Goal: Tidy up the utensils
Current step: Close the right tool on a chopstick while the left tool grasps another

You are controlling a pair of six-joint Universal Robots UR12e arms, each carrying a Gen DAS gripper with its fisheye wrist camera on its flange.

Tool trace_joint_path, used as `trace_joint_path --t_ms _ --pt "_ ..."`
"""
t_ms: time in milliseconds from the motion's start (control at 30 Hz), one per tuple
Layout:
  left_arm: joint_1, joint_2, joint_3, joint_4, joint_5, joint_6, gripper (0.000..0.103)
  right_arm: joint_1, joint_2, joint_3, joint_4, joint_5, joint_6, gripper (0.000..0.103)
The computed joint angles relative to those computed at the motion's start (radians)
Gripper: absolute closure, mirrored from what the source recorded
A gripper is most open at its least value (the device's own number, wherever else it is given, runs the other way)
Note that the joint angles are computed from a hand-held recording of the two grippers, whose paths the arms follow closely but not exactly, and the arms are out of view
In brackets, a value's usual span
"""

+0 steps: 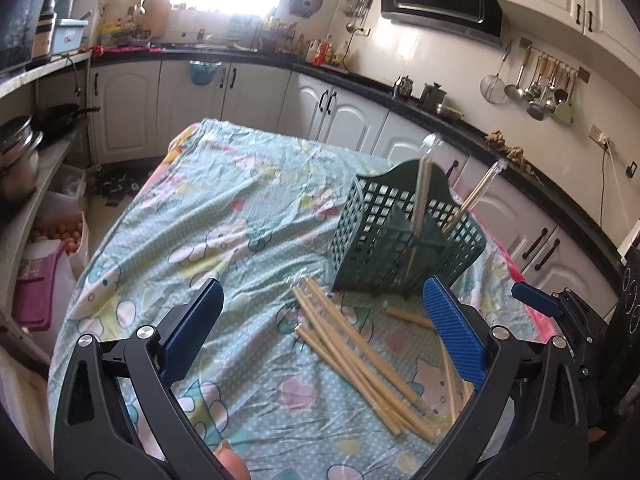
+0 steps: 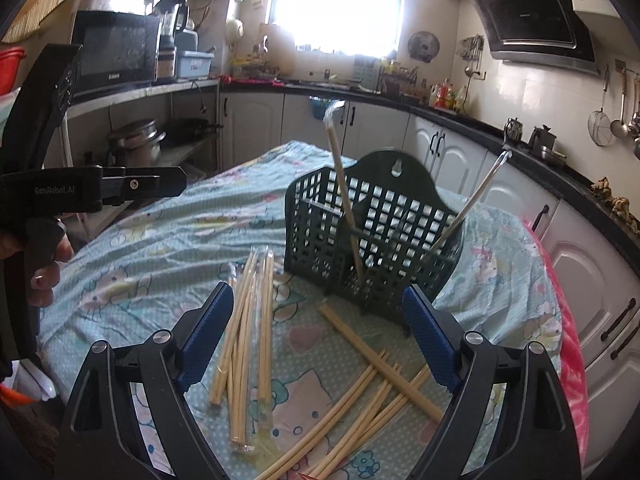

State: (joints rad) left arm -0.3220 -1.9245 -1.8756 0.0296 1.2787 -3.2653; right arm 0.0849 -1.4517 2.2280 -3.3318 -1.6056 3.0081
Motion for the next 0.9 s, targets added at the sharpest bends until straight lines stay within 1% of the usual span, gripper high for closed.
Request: trace_joint_path --t_ms 100,200,267,333,367,433,467,500,567,600,633,667,733,800,833,900 --pt "0.002 -0.011 0.008 -0.038 0.007 0.001 0.011 -0.003 0.012 -0.005 0.022 -0.003 -0.018 0.019" --pt "0.004 -0.023 0.02 -0.079 0.015 0.0 0.011 -0.006 0.024 -0.017 0.066 -0.017 -0.036 0.019" --pt "0.007 -0.033 0.03 -0.11 0.009 -0.003 0.012 -0.009 0.034 -0.029 0.098 -0.024 -0.051 0.02" --pt "0.012 -0.043 0.043 -0.145 -0.004 -0.011 0.022 -0.011 0.045 -0.041 0.122 -0.027 -0.078 0.022" --pt "0.017 -0.05 0.052 -0.167 -0.023 -0.016 0.024 -0.011 0.051 -0.046 0.13 -0.031 -0.09 0.025" --pt "0.022 -0.059 0.066 -0.199 -0.049 -0.025 0.032 -0.011 0.061 -0.059 0.154 -0.036 -0.114 0.028" --pt "0.024 -0.063 0.072 -0.212 -0.065 -0.027 0.034 -0.011 0.069 -0.068 0.171 -0.041 -0.127 0.03" --pt "0.026 -0.072 0.086 -0.238 -0.08 -0.029 0.039 -0.01 0.076 -0.077 0.188 -0.046 -0.137 0.032" --pt "0.026 -0.085 0.104 -0.269 -0.093 -0.029 0.044 -0.008 0.09 -0.094 0.22 -0.062 -0.152 0.035" --pt "0.028 -0.095 0.118 -0.288 -0.105 -0.033 0.05 -0.008 0.096 -0.101 0.233 -0.071 -0.158 0.037" --pt "0.03 -0.104 0.13 -0.303 -0.118 -0.039 0.055 -0.007 0.103 -0.109 0.243 -0.08 -0.164 0.041" --pt "0.031 -0.113 0.141 -0.318 -0.129 -0.046 0.057 -0.009 0.109 -0.116 0.258 -0.081 -0.171 0.042" --pt "0.037 -0.132 0.169 -0.354 -0.162 -0.064 0.064 -0.01 0.118 -0.126 0.271 -0.09 -0.178 0.044" --pt "0.043 -0.15 0.194 -0.387 -0.199 -0.081 0.07 -0.015 0.125 -0.136 0.288 -0.09 -0.186 0.046" --pt "0.045 -0.157 0.204 -0.399 -0.212 -0.09 0.071 -0.016 0.128 -0.14 0.293 -0.093 -0.186 0.047" --pt "0.046 -0.171 0.224 -0.43 -0.231 -0.103 0.071 -0.021 0.134 -0.149 0.312 -0.093 -0.188 0.049"
